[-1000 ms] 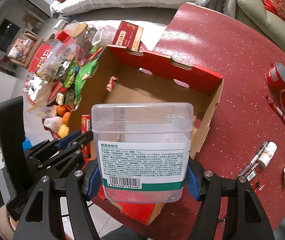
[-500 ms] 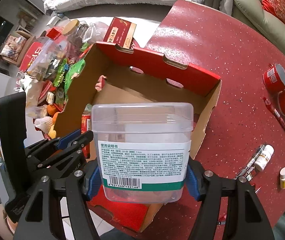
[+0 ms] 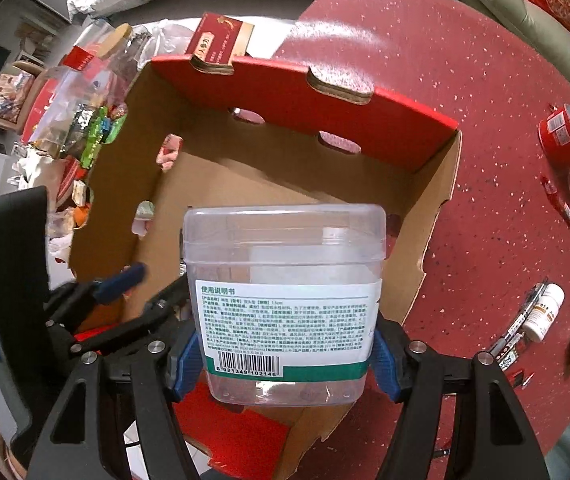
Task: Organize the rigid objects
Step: 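Open the left gripper to drop the red lighter while the right drops the clear box, then move both empty grippers back over the table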
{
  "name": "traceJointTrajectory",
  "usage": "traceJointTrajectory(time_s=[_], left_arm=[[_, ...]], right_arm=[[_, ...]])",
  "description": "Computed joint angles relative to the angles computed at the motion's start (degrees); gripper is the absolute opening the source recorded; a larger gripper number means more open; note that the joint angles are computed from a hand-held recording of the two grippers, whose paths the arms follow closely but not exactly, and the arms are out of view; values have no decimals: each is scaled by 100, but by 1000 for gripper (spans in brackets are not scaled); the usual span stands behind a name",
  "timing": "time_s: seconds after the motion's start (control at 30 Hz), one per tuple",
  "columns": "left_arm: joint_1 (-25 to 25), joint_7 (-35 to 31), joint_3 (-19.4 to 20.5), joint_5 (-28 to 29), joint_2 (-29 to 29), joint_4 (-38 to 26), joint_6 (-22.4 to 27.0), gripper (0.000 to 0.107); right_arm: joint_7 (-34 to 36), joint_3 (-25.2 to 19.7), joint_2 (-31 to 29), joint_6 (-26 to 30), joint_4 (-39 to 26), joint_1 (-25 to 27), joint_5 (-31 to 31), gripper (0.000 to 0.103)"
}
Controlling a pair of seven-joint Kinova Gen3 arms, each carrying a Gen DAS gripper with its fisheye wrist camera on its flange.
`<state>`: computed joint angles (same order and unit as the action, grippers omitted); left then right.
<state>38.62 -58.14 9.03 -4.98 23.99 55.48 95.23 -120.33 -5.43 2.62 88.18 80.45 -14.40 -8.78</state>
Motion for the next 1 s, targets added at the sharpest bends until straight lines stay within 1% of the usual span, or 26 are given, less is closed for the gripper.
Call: traceJointTrajectory(time_s=[0.03, 0.07, 0.13, 0.2, 0.23, 0.33, 0.4, 0.47, 0.53, 0.63, 0.8, 0.87, 1.0], left_arm=[[-29, -3, 6, 47, -49, 60, -81, 80], [-62, -7, 12, 88, -77, 93, -123, 80], [-148, -14, 19, 179, -110, 131, -155, 81], [-207, -65, 27, 213, -146, 163, -168, 83], [-217, -69, 25, 205, -175, 174, -174, 83], [-213, -10, 22, 180, -174, 53, 2, 83], [-165, 21, 47, 179, -232, -16, 27, 83], [-42, 28, 82, 99, -256, -126, 75, 83], [96, -40, 150, 70, -270, -266, 119, 83], [391, -141, 243, 24, -242, -483, 206, 83], [985, -174, 342, 47, -25, -969, 432, 84], [1246, -160, 341, 46, 107, -1189, 548, 83], [1741, -200, 320, 99, 482, -1797, 865, 84]], right_arm=[[24, 16, -9, -23, 29, 19, -30, 70], [46, -7, -16, -29, 46, 75, -63, 77], [25, 44, -3, 49, -21, -35, 83, 88], [88, 13, -39, 72, -90, 16, 67, 94], [81, -7, -54, 127, -174, -11, 141, 103], [198, -63, -116, 282, -459, -92, 321, 103], [264, -74, -243, 384, -578, -115, 423, 103], [204, -51, -499, 465, -535, -75, 498, 103], [47, -3, -797, 508, -354, 33, 475, 103], [-212, 174, -1387, 654, 143, 347, 359, 103], [-439, 678, -2310, 1335, 1284, 1015, 96, 103], [-457, 894, -2668, 1608, 1731, 1284, 59, 103], [-223, 1229, -3105, 1960, 2239, 1628, 123, 103]])
